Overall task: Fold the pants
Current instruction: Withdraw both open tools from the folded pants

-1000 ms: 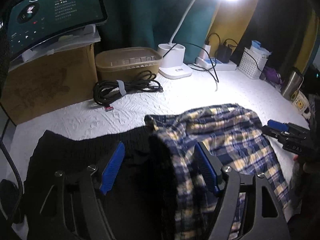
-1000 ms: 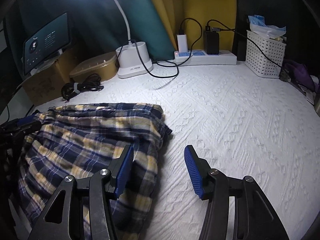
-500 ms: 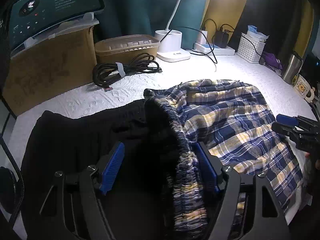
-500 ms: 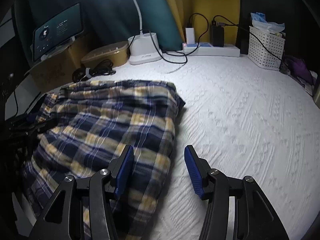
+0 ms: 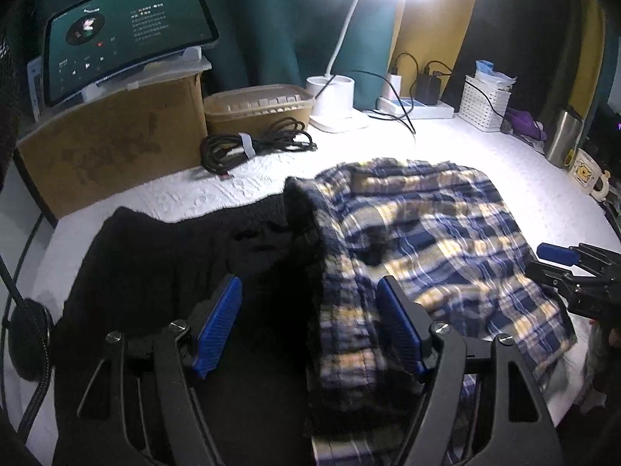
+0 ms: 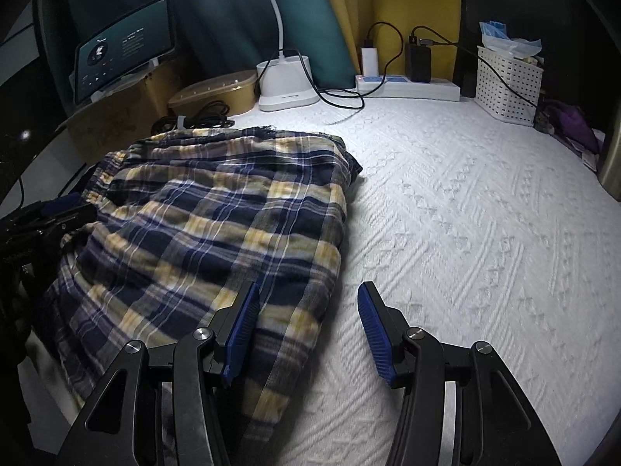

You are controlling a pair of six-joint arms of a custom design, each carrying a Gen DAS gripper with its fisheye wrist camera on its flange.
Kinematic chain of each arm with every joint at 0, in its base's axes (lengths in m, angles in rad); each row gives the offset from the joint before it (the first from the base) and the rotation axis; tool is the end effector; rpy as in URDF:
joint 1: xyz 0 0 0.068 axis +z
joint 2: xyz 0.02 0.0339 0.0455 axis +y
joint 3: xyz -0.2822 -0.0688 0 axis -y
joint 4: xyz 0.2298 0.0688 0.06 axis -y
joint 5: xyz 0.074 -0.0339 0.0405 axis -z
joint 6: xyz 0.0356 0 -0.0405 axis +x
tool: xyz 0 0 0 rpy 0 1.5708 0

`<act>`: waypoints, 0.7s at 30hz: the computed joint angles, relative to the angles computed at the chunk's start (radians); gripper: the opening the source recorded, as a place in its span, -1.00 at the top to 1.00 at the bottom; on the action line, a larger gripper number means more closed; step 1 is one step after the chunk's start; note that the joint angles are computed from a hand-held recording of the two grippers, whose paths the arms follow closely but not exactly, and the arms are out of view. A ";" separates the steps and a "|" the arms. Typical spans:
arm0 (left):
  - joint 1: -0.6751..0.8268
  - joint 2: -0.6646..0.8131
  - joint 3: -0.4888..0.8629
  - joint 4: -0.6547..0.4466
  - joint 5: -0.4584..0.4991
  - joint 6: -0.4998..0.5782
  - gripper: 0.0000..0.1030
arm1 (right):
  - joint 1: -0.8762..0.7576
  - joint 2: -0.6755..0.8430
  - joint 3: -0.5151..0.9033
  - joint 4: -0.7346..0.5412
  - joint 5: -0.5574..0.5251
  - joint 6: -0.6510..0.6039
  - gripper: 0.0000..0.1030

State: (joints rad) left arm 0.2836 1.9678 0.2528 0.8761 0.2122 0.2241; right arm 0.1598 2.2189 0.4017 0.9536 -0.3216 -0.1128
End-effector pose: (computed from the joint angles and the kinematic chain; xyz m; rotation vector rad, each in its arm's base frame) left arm 0.2212 0.0566 0.0568 0.0263 2.3850 -0.0163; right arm 0.2574 0.0529 0.0191 -0.4709 2.3704 0.4121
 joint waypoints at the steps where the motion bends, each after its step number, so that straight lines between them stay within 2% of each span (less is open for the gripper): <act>1: 0.000 0.003 -0.009 0.011 0.001 -0.003 -0.42 | -0.001 -0.001 -0.014 0.015 -0.001 -0.002 -0.07; 11: -0.035 0.050 -0.084 0.115 -0.057 0.005 -0.42 | -0.023 0.025 -0.100 0.117 -0.010 -0.024 -0.07; 21: -0.098 -0.068 -0.208 0.187 -0.061 -0.027 -0.42 | -0.137 -0.003 -0.240 0.259 -0.059 -0.074 -0.07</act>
